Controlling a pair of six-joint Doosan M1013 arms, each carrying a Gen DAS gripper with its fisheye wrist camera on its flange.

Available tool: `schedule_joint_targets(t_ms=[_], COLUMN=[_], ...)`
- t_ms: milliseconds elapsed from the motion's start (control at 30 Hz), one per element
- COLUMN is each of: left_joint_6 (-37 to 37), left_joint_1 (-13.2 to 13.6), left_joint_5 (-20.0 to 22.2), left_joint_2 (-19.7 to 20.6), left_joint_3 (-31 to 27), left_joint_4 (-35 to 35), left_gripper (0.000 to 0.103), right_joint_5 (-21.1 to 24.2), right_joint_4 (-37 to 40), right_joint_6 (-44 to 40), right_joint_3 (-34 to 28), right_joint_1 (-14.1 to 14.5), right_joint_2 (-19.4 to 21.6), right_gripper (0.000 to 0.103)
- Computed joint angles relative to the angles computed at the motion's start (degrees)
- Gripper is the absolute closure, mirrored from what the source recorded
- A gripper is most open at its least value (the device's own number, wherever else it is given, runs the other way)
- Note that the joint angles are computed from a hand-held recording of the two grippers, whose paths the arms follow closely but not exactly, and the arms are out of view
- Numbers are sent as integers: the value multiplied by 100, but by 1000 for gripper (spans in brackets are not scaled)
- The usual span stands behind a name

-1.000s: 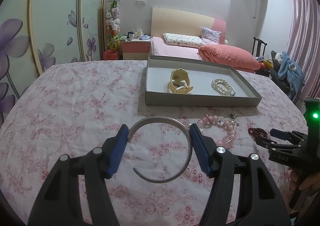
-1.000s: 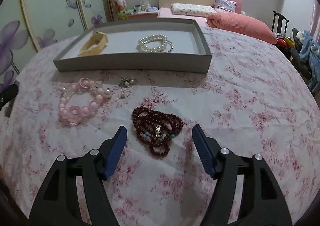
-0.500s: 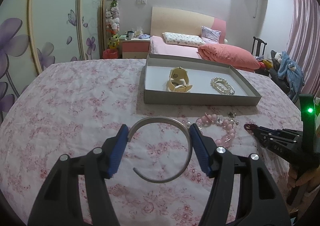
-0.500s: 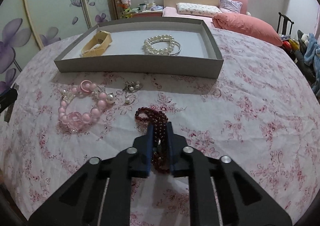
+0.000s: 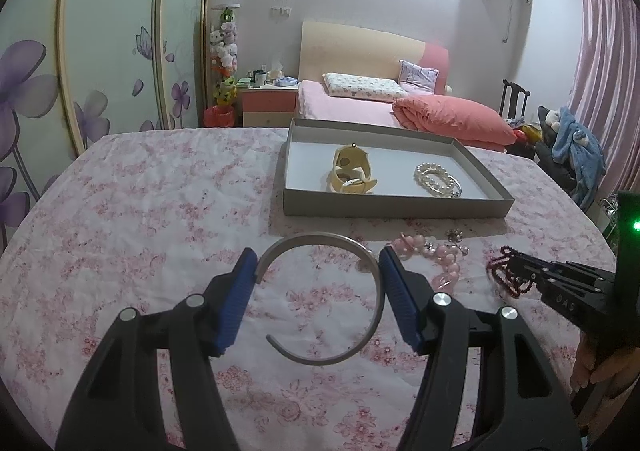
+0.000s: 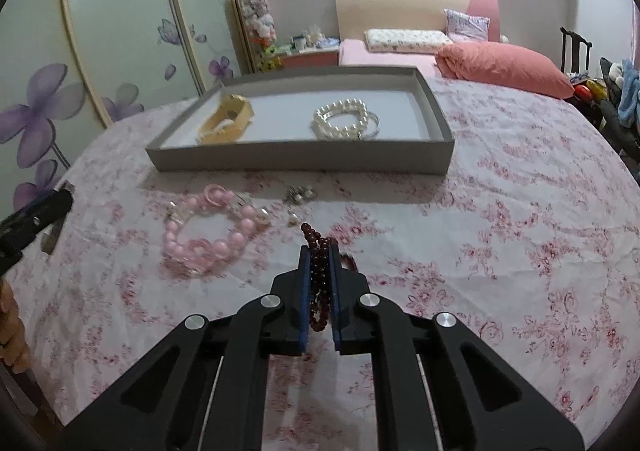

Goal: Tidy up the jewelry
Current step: 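Lift the red bead bracelet with the right tool toward the tray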

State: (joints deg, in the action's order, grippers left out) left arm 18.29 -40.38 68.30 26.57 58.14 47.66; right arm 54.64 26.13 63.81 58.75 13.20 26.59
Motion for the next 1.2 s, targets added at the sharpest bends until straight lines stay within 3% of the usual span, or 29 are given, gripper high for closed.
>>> schedule_joint_targets(t_ms=[533, 1200], left_joint_6=[-228, -420], left_joint_1=[-106, -330], left_joint_5=[36, 183], left_joint_2=[-23, 55], left_joint_3=[-12, -146], left_joint_4=[447, 1594], left_gripper=[42, 42], right_joint_5=[-1361, -2813], right_joint_4=[1516, 3546], right_joint_6=[-1135, -3357], right_joint_3=[594, 1277], right_joint_1=[-133, -34], right_joint_2=[-531, -956], right_gripper=[94, 94])
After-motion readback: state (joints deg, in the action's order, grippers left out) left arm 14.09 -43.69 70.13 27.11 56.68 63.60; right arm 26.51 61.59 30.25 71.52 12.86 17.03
